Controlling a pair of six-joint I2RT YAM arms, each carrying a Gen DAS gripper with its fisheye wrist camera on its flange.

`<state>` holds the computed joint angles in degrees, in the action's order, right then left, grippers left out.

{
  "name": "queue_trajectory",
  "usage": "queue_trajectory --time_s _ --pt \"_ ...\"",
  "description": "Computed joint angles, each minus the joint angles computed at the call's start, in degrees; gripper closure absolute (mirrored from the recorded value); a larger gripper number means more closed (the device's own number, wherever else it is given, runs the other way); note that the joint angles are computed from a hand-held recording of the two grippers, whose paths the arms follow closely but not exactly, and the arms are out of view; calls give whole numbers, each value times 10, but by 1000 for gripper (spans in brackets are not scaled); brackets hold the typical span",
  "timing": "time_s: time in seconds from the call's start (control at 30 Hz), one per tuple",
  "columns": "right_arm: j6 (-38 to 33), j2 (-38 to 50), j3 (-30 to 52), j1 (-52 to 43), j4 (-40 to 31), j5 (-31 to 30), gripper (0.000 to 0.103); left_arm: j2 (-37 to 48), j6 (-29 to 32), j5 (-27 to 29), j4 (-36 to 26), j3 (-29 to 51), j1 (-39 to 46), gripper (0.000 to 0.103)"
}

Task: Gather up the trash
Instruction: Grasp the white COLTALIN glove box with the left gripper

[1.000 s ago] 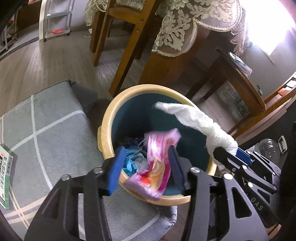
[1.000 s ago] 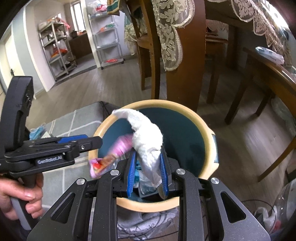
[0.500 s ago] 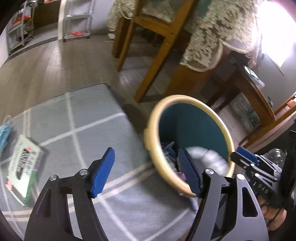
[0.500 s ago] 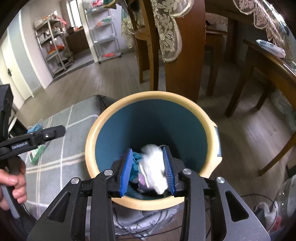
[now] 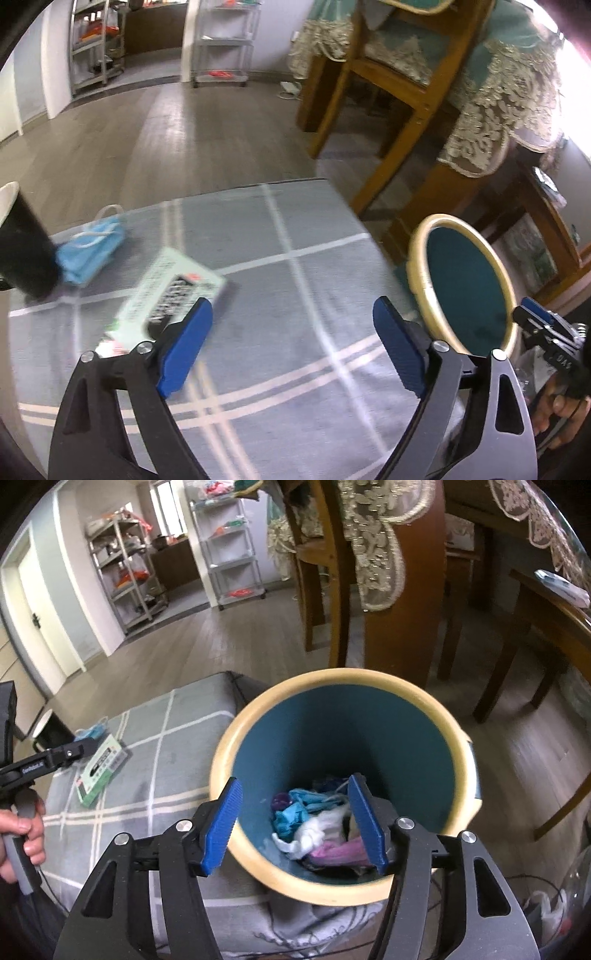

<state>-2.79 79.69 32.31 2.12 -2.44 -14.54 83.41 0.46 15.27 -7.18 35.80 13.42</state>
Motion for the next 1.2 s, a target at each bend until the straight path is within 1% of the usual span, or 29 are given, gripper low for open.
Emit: queue_trajectory --time_s 0.07,0.2,0.4,0.47,0.57,0.67,0.73,0.83,0.87,0.9,1.07,1.2 --pt "3 2 1 11 -1 4 41 9 24 -3 -2 1 19 15" --pt "14 1 1 37 0 13 41 54 88 -31 -1 17 54 14" --pt "21 7 6 67 -4 27 41 129 136 -58 4 57 85 13" --pt "23 11 9 76 -5 31 41 155 148 -59 -5 76 90 13" --pt "29 15 13 88 -7 35 41 188 174 -72 -11 96 86 13" --pt "37 23 19 105 -6 40 41 211 202 -97 -5 101 77 13" --pt "41 29 22 117 -4 44 41 222 210 -102 0 102 77 13" --pt "49 37 27 143 -3 54 41 228 219 -93 0 102 87 14" --pt "51 40 29 151 -2 57 41 227 223 -88 -1 100 92 18" --pt "55 45 32 162 -2 61 41 227 227 -78 -3 101 98 25" --pt "66 64 44 209 5 69 41 198 241 -49 -17 86 124 28" --pt "69 86 60 234 7 58 41 146 237 -16 -44 65 163 29"
